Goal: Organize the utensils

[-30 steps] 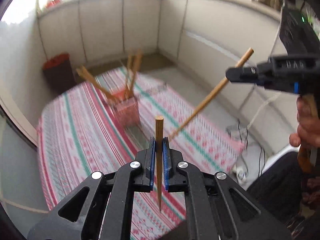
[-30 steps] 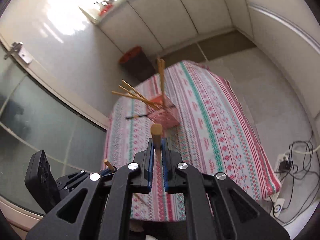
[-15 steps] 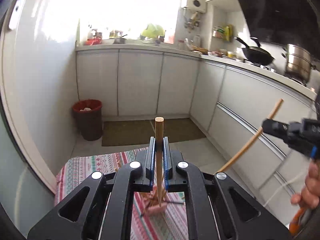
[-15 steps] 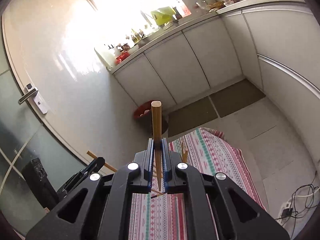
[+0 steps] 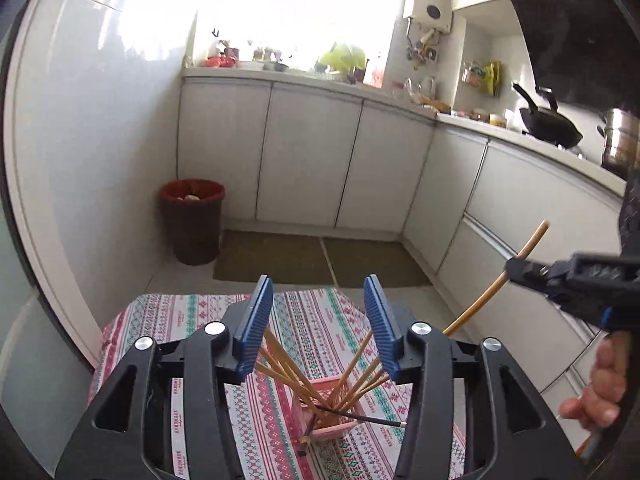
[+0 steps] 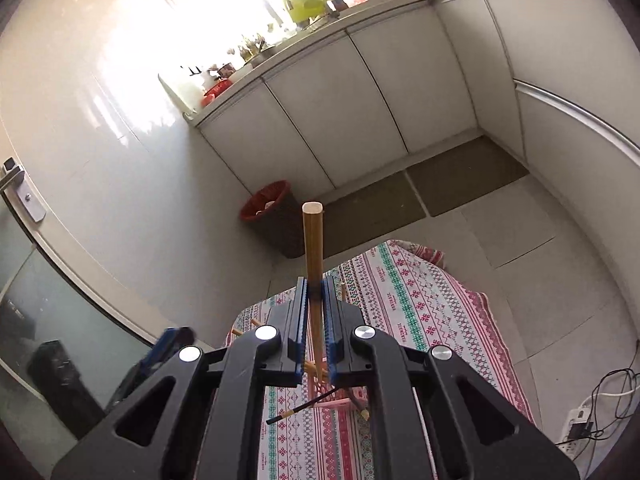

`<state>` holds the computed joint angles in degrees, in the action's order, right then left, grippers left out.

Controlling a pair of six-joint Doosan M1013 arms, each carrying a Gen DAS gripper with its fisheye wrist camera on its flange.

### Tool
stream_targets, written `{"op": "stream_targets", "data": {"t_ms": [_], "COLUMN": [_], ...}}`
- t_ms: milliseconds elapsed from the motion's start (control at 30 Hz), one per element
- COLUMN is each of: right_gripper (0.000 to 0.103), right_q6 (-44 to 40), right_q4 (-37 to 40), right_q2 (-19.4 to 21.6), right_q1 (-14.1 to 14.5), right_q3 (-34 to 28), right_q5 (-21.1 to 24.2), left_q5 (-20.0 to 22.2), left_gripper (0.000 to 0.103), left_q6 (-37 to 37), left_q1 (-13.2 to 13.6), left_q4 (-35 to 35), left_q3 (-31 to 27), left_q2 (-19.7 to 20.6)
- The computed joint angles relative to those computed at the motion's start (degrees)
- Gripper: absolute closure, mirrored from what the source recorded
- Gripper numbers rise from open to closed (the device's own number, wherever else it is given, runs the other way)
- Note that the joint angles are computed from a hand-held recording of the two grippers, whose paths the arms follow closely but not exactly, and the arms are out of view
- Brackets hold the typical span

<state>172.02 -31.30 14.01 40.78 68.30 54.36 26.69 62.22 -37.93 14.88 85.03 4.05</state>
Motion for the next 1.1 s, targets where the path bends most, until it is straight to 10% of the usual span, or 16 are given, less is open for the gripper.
{"op": "stream_targets", "data": {"t_ms": [267, 333, 367, 467, 567, 833, 1100], "right_gripper": [0.093, 0.084, 0.063, 0.06, 0.06, 0.049, 0.009], "right_q6": [-3.14, -6.89, -8.15, -8.97, -8.48, -6.24, -1.48], "right_q4": [0.8, 2.56, 3.27, 3.39, 0.78, -11.11, -22.87], "right_q2": [4.03, 5.56, 6.23, 7.57, 7.27, 6.32, 4.86], "right_q1": [0.64, 0.52, 0.48, 0.84, 1.67, 5.8, 10.67], "right_q3": [-3.62, -4.53, -4.84, -5.95, -6.09, -7.47, -6.56], "right_q5": [1.43, 1.09, 1.33, 4.5, 6.35, 16.58, 27.42], "left_q5": [-0.28, 0.59, 0.68, 0.24, -0.96, 1.17, 10.78], "left_gripper": [0.047, 0.047, 0.047, 0.041, 0.019, 0.007, 0.007], "left_q6": [-2.62, -3.31, -3.05, -3.37, -10.66, -26.87, -38.73], "left_q1": [1.08, 1.27, 1.49, 1.51, 0.67, -3.2, -9.43], "left_q4": [2.28, 2.81, 2.14, 2.56, 9.33, 27.68, 45.88], "left_q3": [0.94, 0.76, 0.84, 1.26, 2.15, 3.14, 3.38], "left_q2": [-1.44, -1.37, -1.5, -2.2, -3.13, -5.01, -5.27]}}
